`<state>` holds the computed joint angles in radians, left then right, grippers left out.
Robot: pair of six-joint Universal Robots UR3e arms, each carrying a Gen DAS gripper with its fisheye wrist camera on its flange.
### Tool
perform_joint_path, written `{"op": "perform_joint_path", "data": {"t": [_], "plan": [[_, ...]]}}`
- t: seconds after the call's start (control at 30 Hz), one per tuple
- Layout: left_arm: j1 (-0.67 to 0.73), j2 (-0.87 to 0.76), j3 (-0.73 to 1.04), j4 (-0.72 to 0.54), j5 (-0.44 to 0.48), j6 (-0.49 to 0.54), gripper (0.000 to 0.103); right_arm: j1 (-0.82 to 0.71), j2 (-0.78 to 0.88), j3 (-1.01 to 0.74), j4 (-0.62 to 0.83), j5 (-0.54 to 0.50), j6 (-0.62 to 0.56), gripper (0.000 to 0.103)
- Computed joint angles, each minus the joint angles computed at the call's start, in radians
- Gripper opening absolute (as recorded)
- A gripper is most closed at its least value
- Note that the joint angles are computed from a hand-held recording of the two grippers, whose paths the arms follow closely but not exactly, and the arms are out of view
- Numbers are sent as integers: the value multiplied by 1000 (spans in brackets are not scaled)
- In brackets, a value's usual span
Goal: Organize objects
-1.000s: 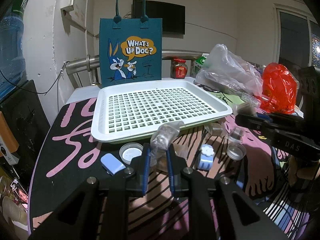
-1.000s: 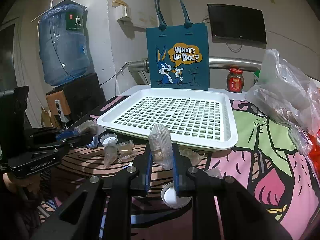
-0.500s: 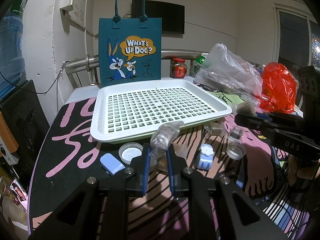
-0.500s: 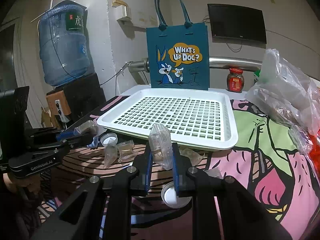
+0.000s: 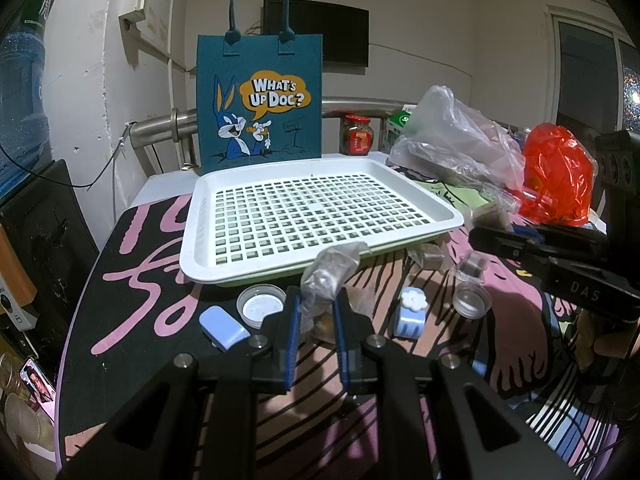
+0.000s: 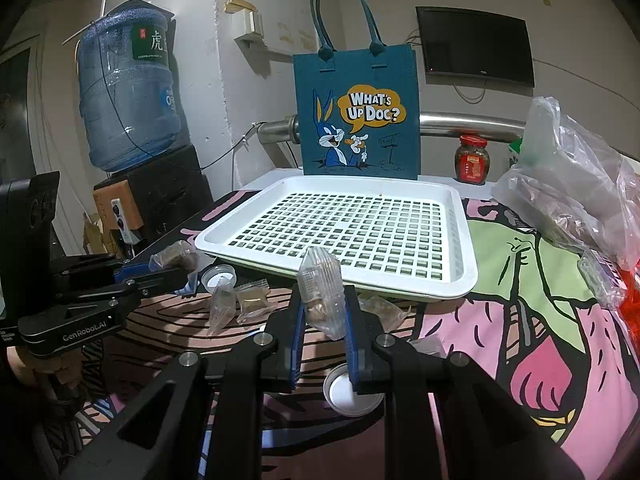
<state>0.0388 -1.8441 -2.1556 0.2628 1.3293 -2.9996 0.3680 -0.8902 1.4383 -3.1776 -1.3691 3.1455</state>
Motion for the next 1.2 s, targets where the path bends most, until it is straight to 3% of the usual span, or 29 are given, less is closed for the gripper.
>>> {"op": "perform_joint_path", "data": {"t": [1.2], "plan": [[4,-5,9,-33,0,-6,15,-9,1,-9,30,16,7,16]]}}
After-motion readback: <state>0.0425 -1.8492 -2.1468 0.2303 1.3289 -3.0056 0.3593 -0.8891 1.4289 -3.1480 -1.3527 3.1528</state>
